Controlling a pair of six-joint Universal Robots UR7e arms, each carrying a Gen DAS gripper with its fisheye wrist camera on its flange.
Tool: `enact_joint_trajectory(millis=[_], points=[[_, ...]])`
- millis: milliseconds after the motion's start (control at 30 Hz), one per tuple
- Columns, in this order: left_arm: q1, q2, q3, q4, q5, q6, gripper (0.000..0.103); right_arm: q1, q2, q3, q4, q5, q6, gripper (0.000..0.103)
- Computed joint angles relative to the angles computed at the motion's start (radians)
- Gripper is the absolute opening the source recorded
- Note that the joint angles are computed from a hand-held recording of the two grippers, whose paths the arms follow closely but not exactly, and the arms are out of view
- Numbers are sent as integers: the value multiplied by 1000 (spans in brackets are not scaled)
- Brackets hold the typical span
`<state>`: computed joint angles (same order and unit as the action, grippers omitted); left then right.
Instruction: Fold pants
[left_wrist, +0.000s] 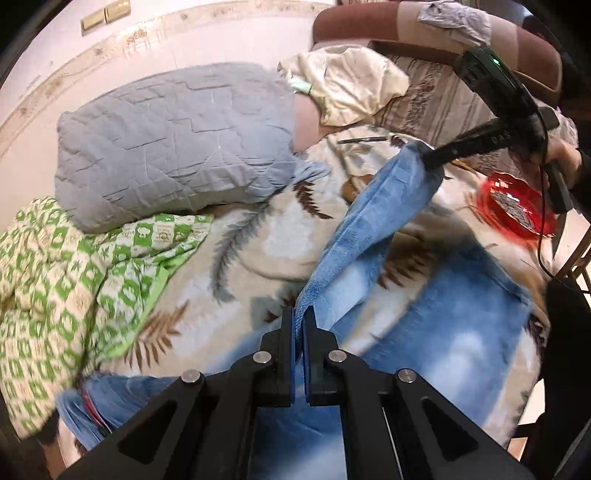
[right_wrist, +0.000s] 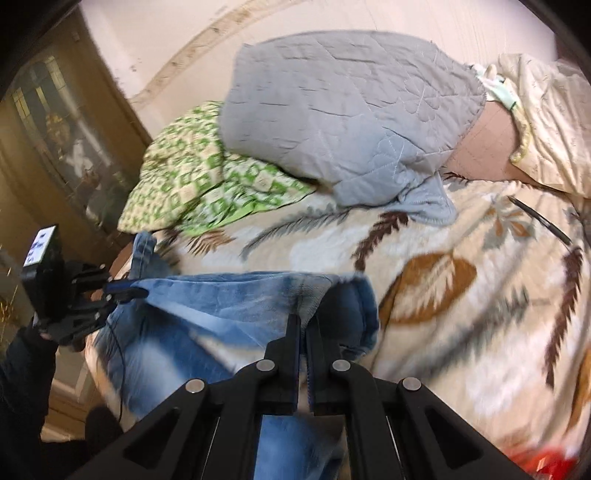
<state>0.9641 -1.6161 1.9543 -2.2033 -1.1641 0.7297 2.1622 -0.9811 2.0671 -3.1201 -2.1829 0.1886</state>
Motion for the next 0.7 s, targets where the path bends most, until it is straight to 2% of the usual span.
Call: enact_joint_trajectory(millis=[67, 200, 400, 533, 700], points=[[-18, -78, 66, 14, -3, -7, 2, 39, -17, 65, -32, -10, 16, 3], [-56, -216, 193, 12, 11, -4, 2, 126, -15, 154, -2, -58, 89, 3], [-101, -421, 370, 74, 49, -28, 3, 177, 5, 237, 90, -48, 206, 3], [-96, -474, 437, 118, 75, -36, 3, 168, 11, 265, 125, -12, 264, 3], [-68, -480, 475, 124, 86, -34, 3, 163, 28, 268, 189, -2, 300, 3]])
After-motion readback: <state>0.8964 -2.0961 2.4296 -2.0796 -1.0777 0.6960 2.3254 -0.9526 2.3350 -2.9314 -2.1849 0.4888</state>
